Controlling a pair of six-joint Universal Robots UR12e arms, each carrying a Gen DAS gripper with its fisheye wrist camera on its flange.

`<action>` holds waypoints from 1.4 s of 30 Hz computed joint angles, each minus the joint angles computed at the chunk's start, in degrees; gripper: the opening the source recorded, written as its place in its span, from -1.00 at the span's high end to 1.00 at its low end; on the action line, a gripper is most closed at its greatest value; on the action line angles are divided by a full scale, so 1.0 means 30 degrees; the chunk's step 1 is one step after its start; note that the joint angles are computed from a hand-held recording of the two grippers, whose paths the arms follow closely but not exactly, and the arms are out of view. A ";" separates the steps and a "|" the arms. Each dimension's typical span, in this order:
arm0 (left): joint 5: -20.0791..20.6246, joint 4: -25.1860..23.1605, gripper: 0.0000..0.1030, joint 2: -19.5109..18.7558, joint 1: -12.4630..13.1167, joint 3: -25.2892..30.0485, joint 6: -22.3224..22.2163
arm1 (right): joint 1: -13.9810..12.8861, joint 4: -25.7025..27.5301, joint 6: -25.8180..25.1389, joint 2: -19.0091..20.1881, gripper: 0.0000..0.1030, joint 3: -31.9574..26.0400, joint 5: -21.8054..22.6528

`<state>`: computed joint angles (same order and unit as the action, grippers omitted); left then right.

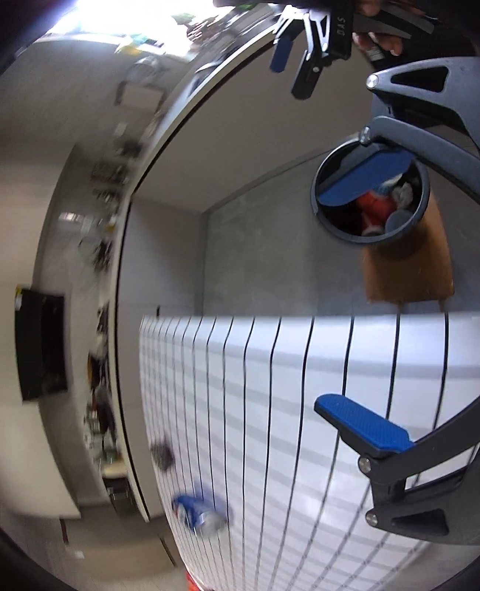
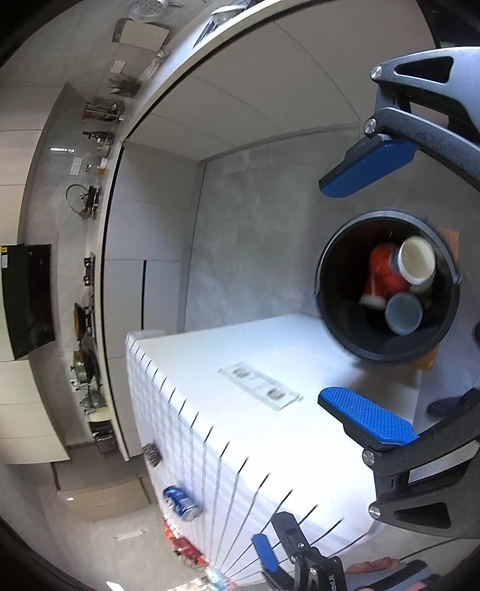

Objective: Collect trash
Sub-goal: 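Move both tools back toward the island, then grasp the Pepsi can with the left tool while the right tool grasps the steel scouring pad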

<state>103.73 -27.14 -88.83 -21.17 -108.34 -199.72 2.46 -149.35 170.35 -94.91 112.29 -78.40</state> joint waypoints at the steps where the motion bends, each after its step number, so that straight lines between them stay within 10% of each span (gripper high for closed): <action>1: 0.0289 -0.0022 -0.99 0.0133 0.0130 -0.0100 -0.0207 | 0.0153 -0.0157 0.0216 0.0138 -1.00 -0.0108 0.0058; 20: 0.2358 0.0734 -1.00 0.1790 0.3206 -0.1528 0.0237 | 0.4320 -0.0280 0.0409 0.3540 -1.00 -0.4541 -0.0332; 32: -0.1351 0.1737 -0.98 0.0835 0.7929 -0.0992 0.2252 | 0.6610 -0.0265 0.1808 0.8193 -1.00 -1.0110 -0.0679; 42: -0.5443 0.1496 -0.47 -0.2052 1.0194 0.1236 0.3352 | 0.7746 0.2567 0.1862 1.2988 -0.99 -1.6600 -0.0799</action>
